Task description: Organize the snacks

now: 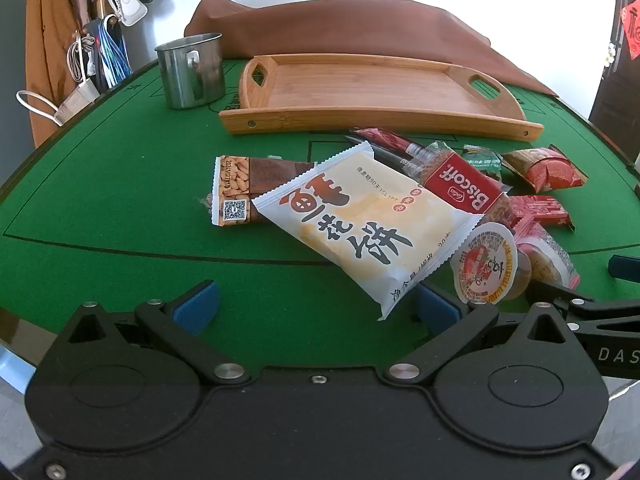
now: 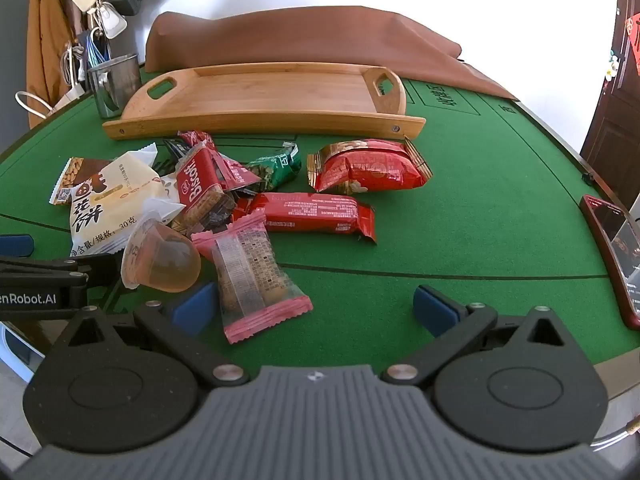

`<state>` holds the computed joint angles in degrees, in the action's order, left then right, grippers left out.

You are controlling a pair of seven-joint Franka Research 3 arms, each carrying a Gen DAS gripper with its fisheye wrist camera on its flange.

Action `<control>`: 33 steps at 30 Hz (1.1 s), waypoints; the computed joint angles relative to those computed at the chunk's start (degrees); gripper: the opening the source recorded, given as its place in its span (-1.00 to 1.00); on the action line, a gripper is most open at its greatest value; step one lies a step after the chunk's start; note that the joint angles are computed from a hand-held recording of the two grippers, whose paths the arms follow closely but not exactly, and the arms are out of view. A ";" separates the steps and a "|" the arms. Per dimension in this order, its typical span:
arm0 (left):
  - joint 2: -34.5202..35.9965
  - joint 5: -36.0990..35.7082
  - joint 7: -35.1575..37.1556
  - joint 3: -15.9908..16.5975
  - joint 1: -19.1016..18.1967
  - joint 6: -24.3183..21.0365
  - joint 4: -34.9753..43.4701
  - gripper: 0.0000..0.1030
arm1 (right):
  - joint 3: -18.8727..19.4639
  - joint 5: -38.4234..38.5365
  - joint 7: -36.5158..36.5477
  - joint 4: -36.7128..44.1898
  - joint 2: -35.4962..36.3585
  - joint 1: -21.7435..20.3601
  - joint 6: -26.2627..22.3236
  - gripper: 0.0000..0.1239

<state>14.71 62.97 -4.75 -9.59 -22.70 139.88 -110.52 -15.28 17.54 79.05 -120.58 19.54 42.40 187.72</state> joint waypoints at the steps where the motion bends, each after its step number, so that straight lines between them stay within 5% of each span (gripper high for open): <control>1: 0.01 0.10 -0.08 0.03 -0.04 -0.05 0.01 1.00 | -0.02 0.01 -0.02 0.02 -0.02 0.01 -0.06 0.66; 28: 0.07 0.41 -0.37 0.08 -0.10 -0.15 0.09 1.00 | 1.30 1.35 -1.81 0.11 0.05 -1.03 0.68 0.66; 33: 0.09 0.49 -0.43 0.09 -0.10 -0.14 0.09 1.00 | -1.28 0.51 -0.18 0.51 0.08 1.20 -1.10 0.66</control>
<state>14.80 63.46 -5.18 -9.50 -22.79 139.74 -110.43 -16.56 18.05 78.87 -120.07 19.62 43.60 186.63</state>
